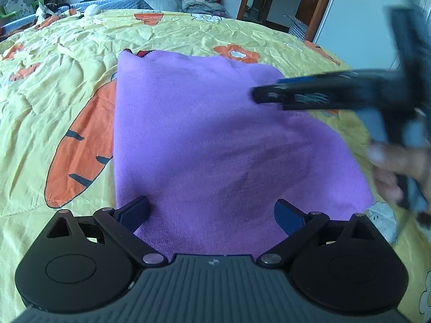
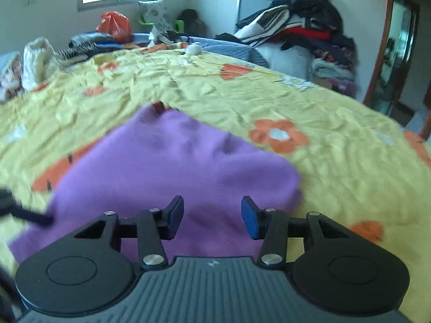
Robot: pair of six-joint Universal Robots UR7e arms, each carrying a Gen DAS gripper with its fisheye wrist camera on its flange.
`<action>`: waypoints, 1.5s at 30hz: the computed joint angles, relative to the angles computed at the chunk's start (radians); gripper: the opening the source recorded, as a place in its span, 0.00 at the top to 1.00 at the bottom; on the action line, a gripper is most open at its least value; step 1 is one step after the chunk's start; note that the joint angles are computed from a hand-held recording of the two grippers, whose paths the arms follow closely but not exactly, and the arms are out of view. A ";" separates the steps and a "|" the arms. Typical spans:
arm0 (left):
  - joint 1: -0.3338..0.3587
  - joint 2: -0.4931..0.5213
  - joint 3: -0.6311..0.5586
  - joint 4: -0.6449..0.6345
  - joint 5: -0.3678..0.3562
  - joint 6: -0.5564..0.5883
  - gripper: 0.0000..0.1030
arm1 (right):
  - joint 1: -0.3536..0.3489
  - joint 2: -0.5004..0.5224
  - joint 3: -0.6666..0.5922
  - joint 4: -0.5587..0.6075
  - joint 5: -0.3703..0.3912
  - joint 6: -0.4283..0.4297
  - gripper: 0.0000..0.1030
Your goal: Fold small clothes
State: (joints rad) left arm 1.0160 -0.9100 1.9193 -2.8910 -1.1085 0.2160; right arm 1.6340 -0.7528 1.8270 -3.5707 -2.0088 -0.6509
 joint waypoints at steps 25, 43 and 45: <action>-0.015 -0.126 0.141 -0.062 0.067 0.016 0.00 | -0.017 -0.095 0.437 -0.404 -0.079 0.180 0.00; -0.056 -0.105 0.239 -0.182 0.280 -0.089 0.00 | 0.085 0.111 0.385 -0.562 -0.268 0.213 0.00; -0.057 -0.097 0.233 -0.183 0.284 -0.094 0.00 | 0.084 0.117 0.381 -0.573 -0.264 0.204 0.00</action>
State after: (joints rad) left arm 0.9589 -1.0071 2.1526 -3.0736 -0.8247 0.1222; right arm 1.7180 -0.6361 2.2082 -4.1441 -2.2728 -0.4469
